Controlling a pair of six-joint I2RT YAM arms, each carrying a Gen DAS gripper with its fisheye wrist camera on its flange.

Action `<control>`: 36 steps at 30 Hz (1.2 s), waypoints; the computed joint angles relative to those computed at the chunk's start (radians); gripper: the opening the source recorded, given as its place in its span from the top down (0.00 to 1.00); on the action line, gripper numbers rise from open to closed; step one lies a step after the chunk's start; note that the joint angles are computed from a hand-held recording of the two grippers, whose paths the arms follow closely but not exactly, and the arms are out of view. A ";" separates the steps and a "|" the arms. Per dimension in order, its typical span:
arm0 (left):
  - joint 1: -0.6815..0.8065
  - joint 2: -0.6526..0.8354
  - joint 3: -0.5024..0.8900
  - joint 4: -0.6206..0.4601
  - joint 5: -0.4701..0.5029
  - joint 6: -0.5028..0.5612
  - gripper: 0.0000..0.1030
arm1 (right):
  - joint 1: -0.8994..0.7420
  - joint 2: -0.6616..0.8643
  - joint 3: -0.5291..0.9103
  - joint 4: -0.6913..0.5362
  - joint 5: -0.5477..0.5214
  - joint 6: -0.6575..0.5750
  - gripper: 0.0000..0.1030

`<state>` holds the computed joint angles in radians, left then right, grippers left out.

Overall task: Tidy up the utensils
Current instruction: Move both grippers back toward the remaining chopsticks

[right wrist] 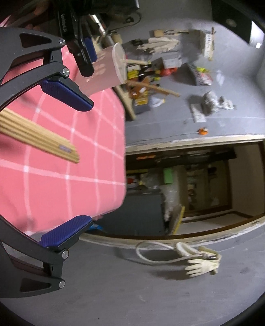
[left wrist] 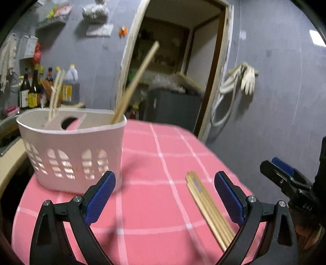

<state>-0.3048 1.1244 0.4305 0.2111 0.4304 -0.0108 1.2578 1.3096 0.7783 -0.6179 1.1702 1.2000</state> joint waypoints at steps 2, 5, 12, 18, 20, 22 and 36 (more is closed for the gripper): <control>-0.032 0.045 0.034 -0.049 -0.026 0.031 0.08 | -0.026 -0.003 -0.008 0.000 -0.057 -0.001 0.01; -0.063 0.099 0.075 -0.103 -0.045 0.054 0.08 | -0.061 -0.007 -0.023 0.017 -0.135 -0.024 0.09; -0.113 0.205 0.148 -0.171 -0.063 0.074 0.18 | -0.161 -0.011 -0.052 0.093 -0.336 -0.128 0.36; -0.136 0.294 0.223 -0.242 -0.056 0.091 0.31 | -0.242 0.028 -0.051 0.148 -0.497 -0.219 0.52; -0.145 0.318 0.243 -0.253 -0.060 0.094 0.32 | -0.266 0.051 -0.041 0.153 -0.543 -0.242 0.54; -0.149 0.340 0.262 -0.267 -0.058 0.097 0.37 | -0.282 0.068 -0.035 0.156 -0.579 -0.258 0.55; -0.159 0.422 0.341 -0.338 -0.027 0.123 0.52 | -0.342 0.139 0.023 0.108 -0.640 -0.335 0.59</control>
